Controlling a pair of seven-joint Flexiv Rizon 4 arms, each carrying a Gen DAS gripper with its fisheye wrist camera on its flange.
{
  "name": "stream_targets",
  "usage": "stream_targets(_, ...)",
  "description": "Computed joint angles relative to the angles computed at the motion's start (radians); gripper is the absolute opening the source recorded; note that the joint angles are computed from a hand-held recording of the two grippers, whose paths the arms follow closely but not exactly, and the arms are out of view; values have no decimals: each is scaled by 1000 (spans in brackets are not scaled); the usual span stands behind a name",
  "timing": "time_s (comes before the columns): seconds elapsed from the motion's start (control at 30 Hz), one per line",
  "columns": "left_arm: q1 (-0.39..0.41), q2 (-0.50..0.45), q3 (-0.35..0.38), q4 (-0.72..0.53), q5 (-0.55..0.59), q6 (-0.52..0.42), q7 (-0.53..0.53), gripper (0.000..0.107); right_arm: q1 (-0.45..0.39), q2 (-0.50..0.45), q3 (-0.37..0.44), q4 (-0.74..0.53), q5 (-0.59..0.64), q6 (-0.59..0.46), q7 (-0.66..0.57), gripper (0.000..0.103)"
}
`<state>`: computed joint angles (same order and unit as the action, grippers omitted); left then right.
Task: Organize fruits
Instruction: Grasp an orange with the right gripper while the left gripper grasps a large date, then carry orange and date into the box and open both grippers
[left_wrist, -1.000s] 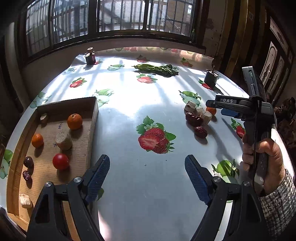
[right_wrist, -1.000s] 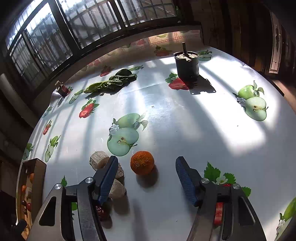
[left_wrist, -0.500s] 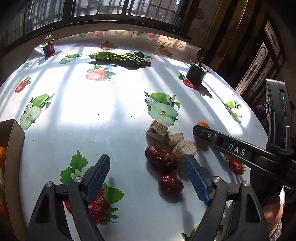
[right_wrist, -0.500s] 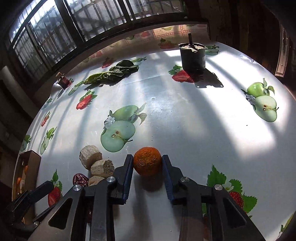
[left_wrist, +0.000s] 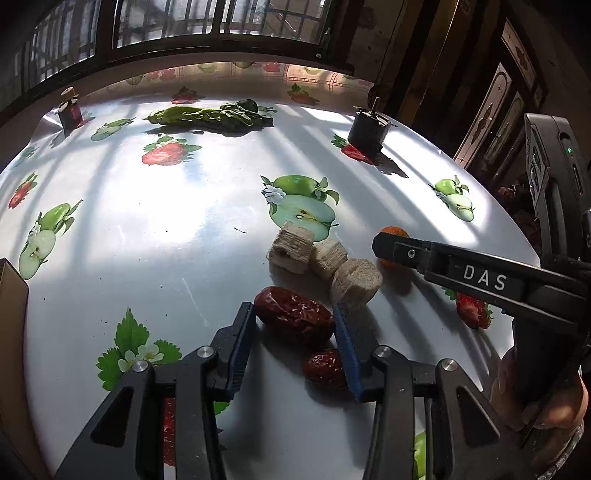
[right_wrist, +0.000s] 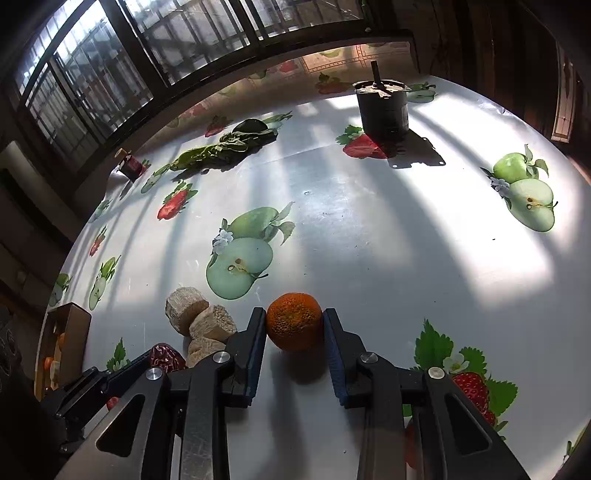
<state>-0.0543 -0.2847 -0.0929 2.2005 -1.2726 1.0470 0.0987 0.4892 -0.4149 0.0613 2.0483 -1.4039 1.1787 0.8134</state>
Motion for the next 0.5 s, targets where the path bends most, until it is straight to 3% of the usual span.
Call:
stream_targets(0.3,5,36,15,10,-36,-25,-16,42,-20,24,7,6,-90,-13,80,33)
stream_targets(0.5,51,131,82,48,-50,-102,-3,42,-19,38,25,-2,-147,-51,110,33)
